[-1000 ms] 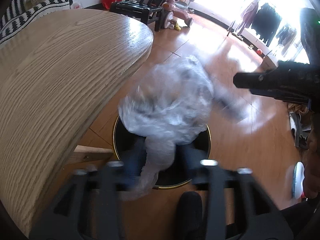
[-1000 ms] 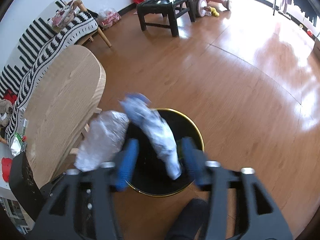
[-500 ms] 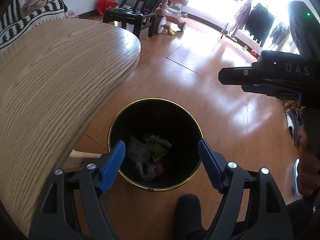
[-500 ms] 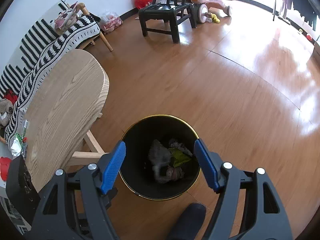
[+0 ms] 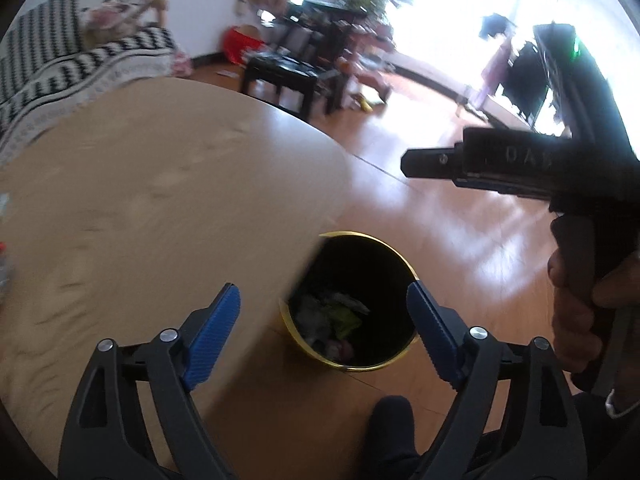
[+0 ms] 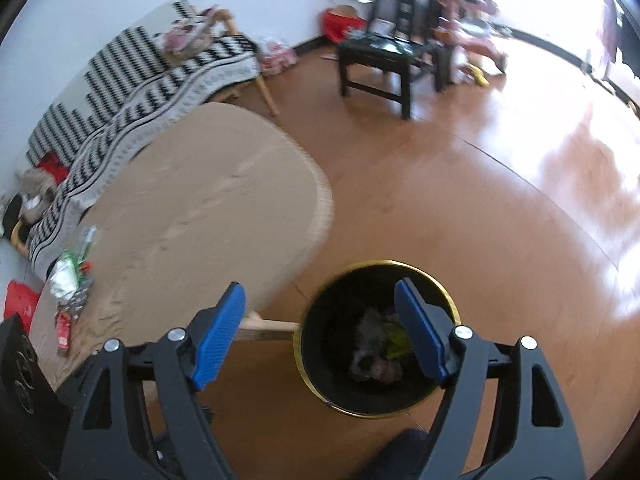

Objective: Collect trash
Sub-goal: 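Move both open tools back toward the remaining trash on the table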

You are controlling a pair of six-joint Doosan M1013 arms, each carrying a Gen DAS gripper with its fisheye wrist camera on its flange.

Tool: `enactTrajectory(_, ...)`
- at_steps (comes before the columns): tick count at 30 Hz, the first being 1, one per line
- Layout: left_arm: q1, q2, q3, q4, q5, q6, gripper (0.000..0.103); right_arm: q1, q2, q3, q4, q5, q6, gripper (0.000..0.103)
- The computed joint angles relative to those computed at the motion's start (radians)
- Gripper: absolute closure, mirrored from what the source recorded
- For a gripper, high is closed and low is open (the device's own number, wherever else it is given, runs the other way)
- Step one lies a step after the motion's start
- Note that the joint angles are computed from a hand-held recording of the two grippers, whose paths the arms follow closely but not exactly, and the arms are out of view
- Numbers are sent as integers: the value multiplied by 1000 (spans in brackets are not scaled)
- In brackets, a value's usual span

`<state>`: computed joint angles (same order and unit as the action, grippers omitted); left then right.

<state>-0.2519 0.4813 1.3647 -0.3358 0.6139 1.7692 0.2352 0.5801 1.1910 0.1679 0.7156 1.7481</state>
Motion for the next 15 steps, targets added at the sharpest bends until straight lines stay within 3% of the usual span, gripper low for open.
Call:
enactTrajectory(5,50,-76,77,178,-70,-175,11,63,21,-64,49,-9,-90,23)
enactTrajectory(15,175,-200,222,570,-85,-595,9,195,118,-246,112,67,-250,19)
